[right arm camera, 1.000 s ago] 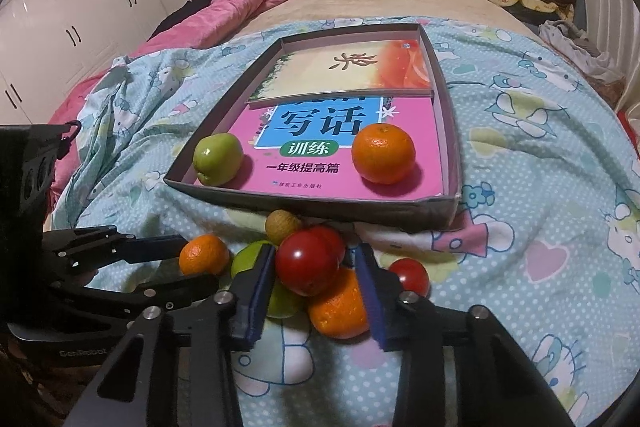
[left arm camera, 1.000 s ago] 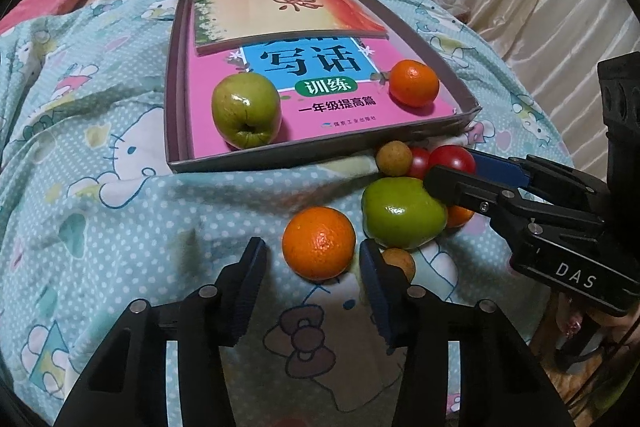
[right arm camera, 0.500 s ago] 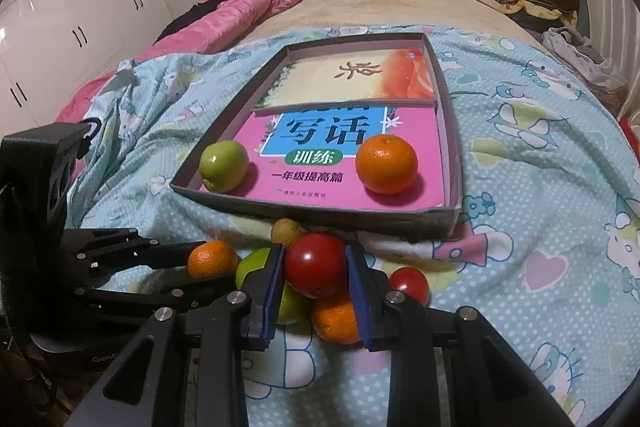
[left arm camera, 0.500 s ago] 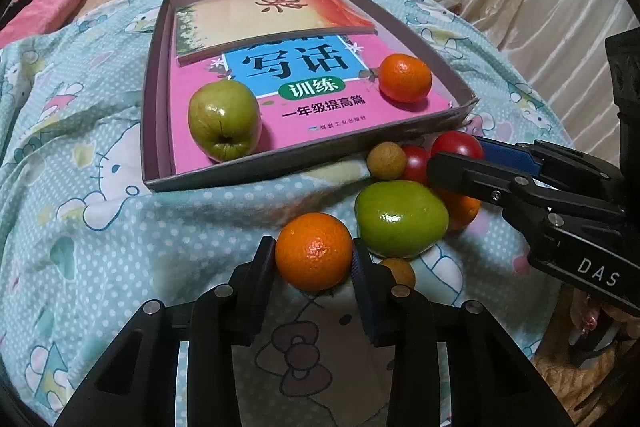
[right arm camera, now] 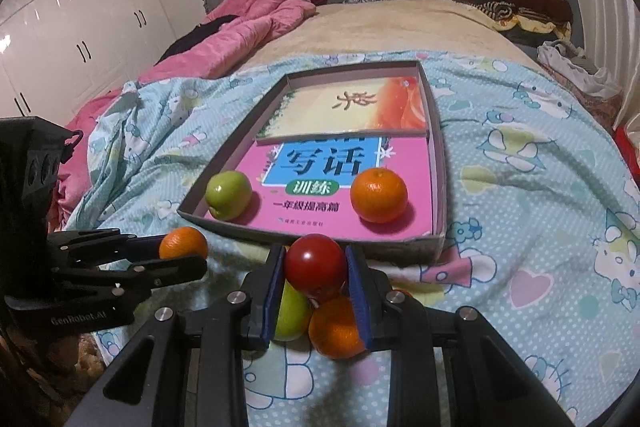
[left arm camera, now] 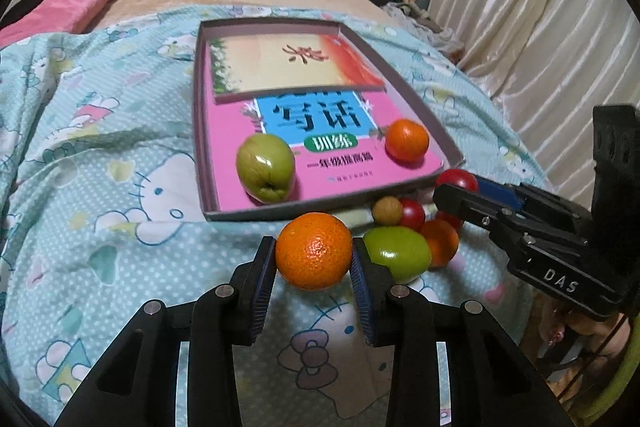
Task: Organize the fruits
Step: 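Lift the orange with the left tool while the right tool carries the tomato toward the tray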
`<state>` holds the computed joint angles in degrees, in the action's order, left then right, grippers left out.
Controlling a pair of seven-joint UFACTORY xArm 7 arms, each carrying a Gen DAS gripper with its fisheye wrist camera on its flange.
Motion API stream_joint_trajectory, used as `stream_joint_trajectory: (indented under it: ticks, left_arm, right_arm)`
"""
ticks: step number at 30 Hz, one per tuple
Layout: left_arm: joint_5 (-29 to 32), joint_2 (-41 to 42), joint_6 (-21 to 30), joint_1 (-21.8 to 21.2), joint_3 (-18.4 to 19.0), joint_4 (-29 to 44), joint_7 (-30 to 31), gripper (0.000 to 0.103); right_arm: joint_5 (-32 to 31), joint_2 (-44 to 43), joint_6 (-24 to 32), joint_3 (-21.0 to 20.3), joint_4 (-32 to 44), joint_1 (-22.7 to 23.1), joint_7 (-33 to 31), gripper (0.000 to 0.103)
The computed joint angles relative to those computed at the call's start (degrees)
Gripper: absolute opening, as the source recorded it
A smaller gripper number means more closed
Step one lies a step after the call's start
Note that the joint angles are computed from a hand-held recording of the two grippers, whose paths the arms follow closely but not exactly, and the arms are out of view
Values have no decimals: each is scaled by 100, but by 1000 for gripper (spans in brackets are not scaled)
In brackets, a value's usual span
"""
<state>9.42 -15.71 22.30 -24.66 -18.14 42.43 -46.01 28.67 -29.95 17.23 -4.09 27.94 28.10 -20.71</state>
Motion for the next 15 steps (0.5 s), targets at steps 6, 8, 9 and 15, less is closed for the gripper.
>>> stream_joint_trajectory:
  ticks: [6,8,9,15]
  left_arm:
    - [173,-168,1,120,-88,-12,-214,37]
    - [207,-189,-12,144,-110,0,-280,37]
    - [218,-191,-26,149,-121,11,-307,37]
    - [512,-100,59,243,-250,235,-502,37]
  right_arm:
    - [-24,-4,-117,-14,4,26,-20,31]
    - [-37,-19,-168,-26,-7,35,-26,31]
    - [-50,-31,-215,-25,-16,28,-21,31]
    - [-203,-24,-323,-36,-11,-28,68,31]
